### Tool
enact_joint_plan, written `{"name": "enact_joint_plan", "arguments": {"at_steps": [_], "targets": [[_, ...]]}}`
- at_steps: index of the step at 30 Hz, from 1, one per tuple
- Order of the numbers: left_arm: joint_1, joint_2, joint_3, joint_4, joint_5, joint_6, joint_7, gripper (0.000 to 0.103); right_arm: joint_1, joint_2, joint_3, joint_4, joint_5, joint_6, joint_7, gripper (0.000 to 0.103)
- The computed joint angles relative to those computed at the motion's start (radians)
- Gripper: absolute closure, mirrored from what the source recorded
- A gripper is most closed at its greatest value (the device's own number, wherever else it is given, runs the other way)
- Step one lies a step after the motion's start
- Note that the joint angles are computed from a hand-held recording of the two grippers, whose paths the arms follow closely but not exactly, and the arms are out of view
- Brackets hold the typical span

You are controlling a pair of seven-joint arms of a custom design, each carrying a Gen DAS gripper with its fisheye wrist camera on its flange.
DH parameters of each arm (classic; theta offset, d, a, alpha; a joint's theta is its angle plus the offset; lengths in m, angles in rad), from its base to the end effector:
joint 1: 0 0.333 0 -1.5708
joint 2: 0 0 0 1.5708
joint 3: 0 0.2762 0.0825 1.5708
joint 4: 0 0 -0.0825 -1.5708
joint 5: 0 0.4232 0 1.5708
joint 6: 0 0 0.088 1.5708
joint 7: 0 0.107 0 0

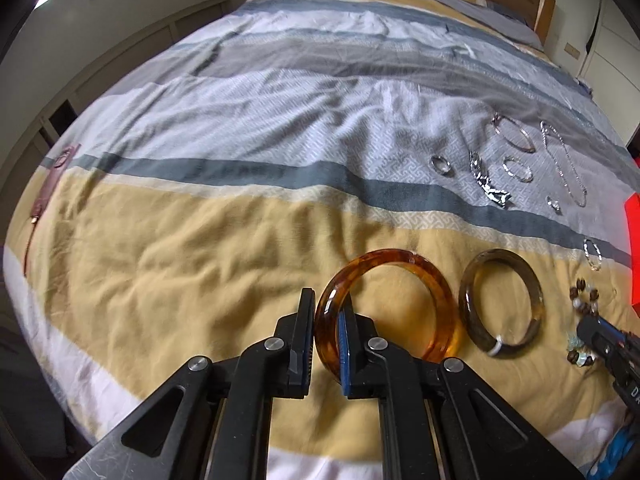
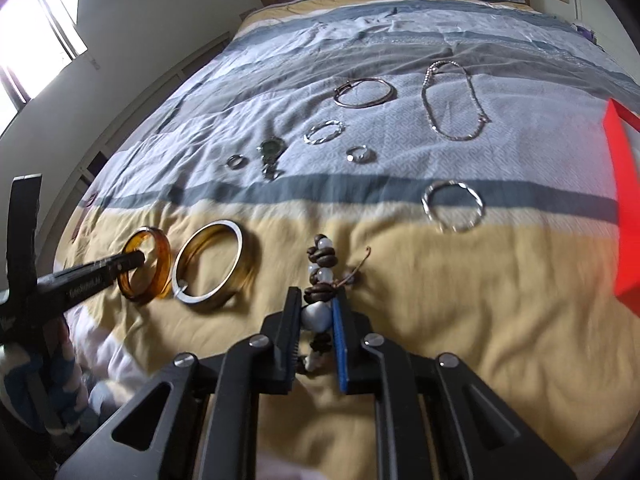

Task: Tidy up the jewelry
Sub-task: 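Grasp the amber bangle with the left tool while the right tool grasps the beaded bracelet, then carry both items into the red box and open both tools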

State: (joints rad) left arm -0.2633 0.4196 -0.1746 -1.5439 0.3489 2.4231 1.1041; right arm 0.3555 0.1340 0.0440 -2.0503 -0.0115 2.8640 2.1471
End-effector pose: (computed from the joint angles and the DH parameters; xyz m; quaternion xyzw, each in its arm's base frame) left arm 0.6744 -0.2958 0.4131 -0.6313 0.7327 -0.1814 0.1781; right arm 0.5968 0.2520 0.3917 -0.6079 0.7206 -0.0983 0.3186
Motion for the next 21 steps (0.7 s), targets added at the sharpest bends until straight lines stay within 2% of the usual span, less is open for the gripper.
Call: {"name": "enact_joint_plan", "arguments": {"at_steps": [5, 10, 16, 21], "targets": [[0.005, -0.106, -0.002, -0.106, 0.018, 0.033, -0.015, 0.093, 0.002, -0.104, 0.005, -0.104, -0.059, 0.04, 0.079, 0.089], [0.01, -0.172, -0.019, -0.169, 0.011, 0.057, -0.015, 0.093, -0.039, -0.212, 0.045, -0.204, -0.12, 0.079, 0.151, 0.089], [-0.009, -0.192, -0.05, -0.171, -0.018, 0.069, 0.012, 0.093, -0.138, -0.355, 0.121, -0.331, -0.18, 0.117, 0.238, 0.089], [-0.047, -0.133, -0.086, -0.08, -0.069, 0.062, 0.08, 0.093, -0.243, -0.499, 0.182, -0.446, -0.186, 0.12, 0.271, 0.089]]}}
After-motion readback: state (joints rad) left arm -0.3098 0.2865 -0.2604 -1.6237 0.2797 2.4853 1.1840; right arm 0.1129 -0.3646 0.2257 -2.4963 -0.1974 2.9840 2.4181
